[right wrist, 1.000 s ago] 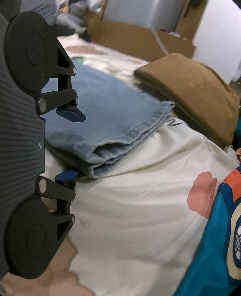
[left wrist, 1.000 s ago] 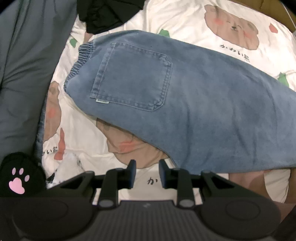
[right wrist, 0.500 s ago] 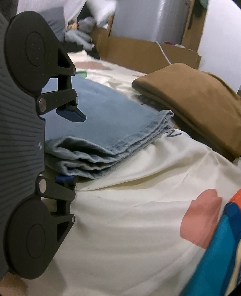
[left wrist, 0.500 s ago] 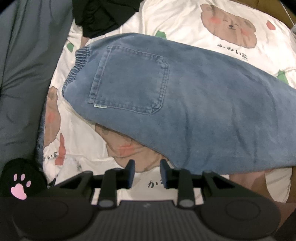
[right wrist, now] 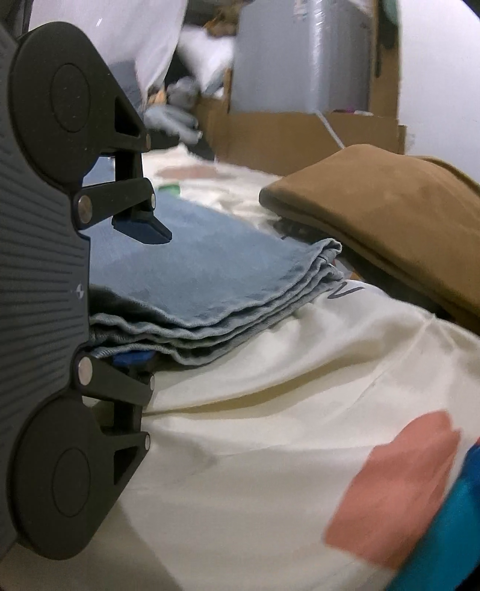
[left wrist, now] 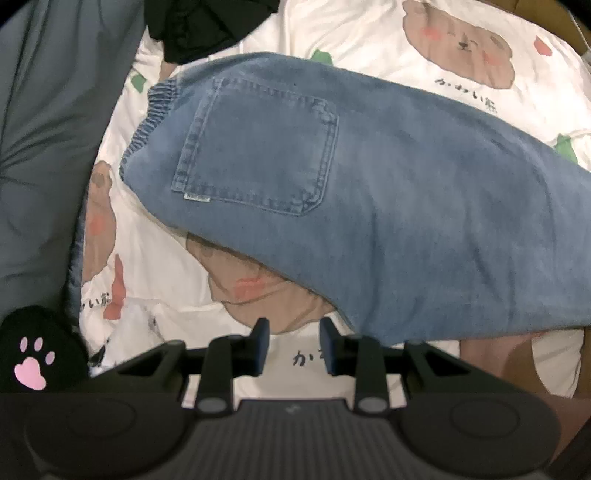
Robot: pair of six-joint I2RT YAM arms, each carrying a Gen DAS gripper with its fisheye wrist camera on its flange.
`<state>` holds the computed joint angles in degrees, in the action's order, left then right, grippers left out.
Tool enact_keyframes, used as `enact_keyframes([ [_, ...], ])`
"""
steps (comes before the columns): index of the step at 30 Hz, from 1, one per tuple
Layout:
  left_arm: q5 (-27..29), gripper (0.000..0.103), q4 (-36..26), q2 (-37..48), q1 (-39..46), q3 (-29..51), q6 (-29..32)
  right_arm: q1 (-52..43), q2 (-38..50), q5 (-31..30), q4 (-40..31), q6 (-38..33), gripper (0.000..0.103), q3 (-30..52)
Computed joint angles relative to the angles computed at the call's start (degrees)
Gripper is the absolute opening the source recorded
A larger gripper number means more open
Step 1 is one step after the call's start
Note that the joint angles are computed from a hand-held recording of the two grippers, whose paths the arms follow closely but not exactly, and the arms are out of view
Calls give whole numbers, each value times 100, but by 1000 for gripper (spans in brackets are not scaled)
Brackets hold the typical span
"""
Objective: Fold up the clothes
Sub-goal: 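Close the right tool on the layered folded edge of the jeans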
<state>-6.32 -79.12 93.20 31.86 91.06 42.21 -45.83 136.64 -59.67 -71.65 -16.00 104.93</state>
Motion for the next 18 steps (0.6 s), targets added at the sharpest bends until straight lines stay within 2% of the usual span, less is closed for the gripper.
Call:
enact_keyframes([
  [2,-12,32,-15,-6,9,-10,16,-42,151,-222,-413,-255,59,182],
  [4,-20,32,-25,-4,16,-6,45,-8,192,-246,-447,-262,59,221],
  [7,-25,32,-36,-6,7,33,36,121,37,39,280,272,59,-4],
  [11,-3,32,-96,-33,-41,116,53,272,59,-5,823,705,59,-8],
  [15,-9,32,-60,-42,-70,163,59,410,429,-101,378,486,59,688],
  [18,90,32,-67,50,-51,319,-166,474,722,-199,-113,198,59,1412],
])
